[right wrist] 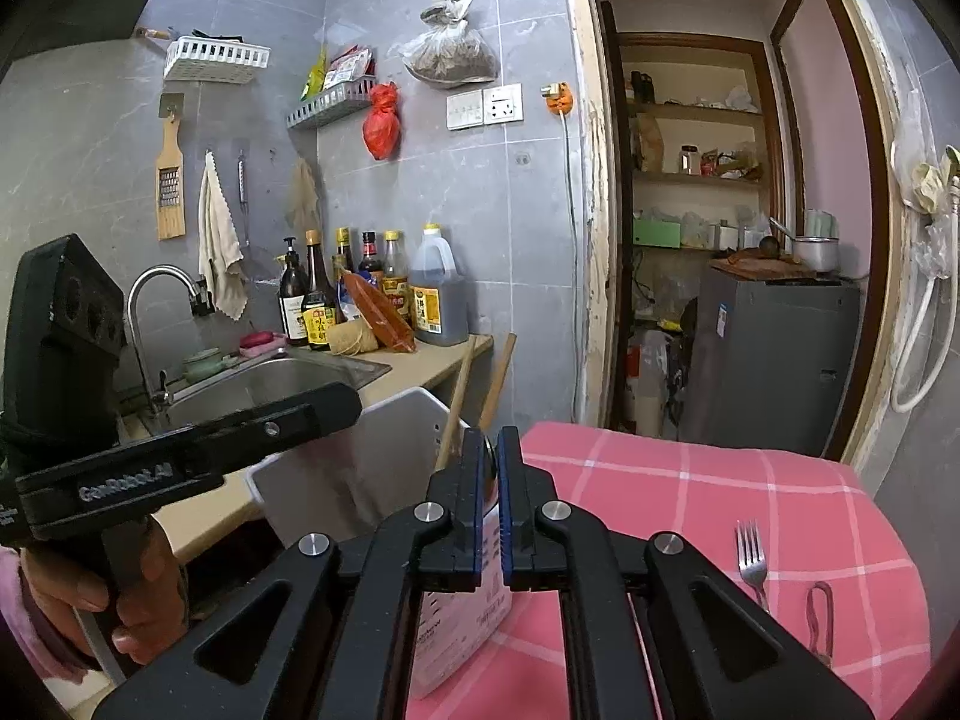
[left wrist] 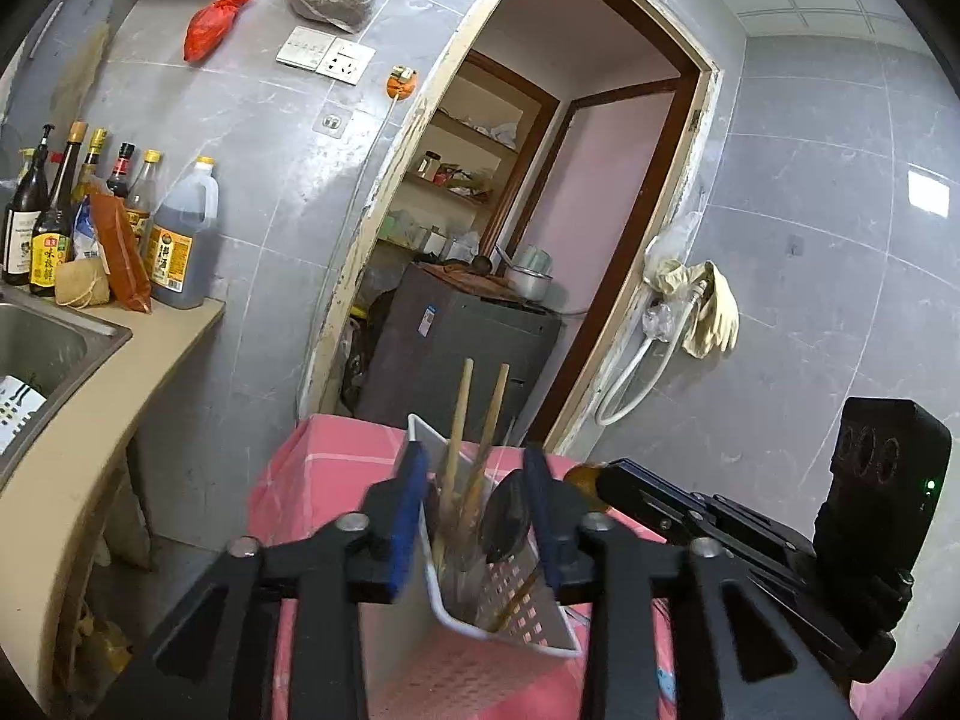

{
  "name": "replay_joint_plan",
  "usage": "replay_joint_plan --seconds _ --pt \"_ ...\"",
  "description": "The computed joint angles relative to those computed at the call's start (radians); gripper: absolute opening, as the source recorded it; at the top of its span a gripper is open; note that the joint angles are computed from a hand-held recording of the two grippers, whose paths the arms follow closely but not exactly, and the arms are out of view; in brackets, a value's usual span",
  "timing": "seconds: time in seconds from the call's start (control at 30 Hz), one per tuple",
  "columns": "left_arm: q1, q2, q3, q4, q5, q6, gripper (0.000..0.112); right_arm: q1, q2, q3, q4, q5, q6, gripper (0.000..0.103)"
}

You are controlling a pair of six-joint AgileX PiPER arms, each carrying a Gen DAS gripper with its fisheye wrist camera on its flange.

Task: Organize utensils
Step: 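Lower the peeler and gold spoon into the white holder, opening both tools, then grasp the blue-handled spoon with the left tool while the right tool grasps the wire tongs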

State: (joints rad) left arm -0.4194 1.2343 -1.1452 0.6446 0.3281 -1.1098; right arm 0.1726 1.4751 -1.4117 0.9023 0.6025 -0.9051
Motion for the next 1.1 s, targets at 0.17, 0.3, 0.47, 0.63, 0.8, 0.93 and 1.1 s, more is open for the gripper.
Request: replay_joint_plan --seconds 0.17,0.3,0.47,0.63,0.8,0.93,1.1 --pt "-0.038 -0.022 -0.042 -0.021 0.085 0.024 0.044 -0.026 -0.030 -0.011 -0.028 0.012 0.049 0.007" --pt "-0.121 -0.013 -0.118 0.075 0.217 -0.055 0.060 -0.090 -0.066 -0.025 -0.014 0.034 0.084 0.035" --pt "-0.301 0.056 -0.278 0.253 0.477 -0.172 0.089 -0.234 -0.111 -0.038 0.039 0.078 0.082 0.060" --pt "-0.478 0.177 -0.448 0.391 0.700 -0.234 0.103 -0.435 -0.124 -0.063 0.157 0.173 0.000 0.096" --pt "-0.578 0.308 -0.582 0.440 0.820 -0.260 0.103 -0.605 -0.098 -0.107 0.235 0.272 -0.089 0.102" --pt "-0.633 0.409 -0.659 0.467 0.860 -0.285 0.103 -0.714 -0.059 -0.148 0.259 0.342 -0.115 0.102" --pt "-0.661 0.512 -0.737 0.455 0.872 -0.296 0.103 -0.800 0.008 -0.177 0.261 0.387 -0.146 0.102"
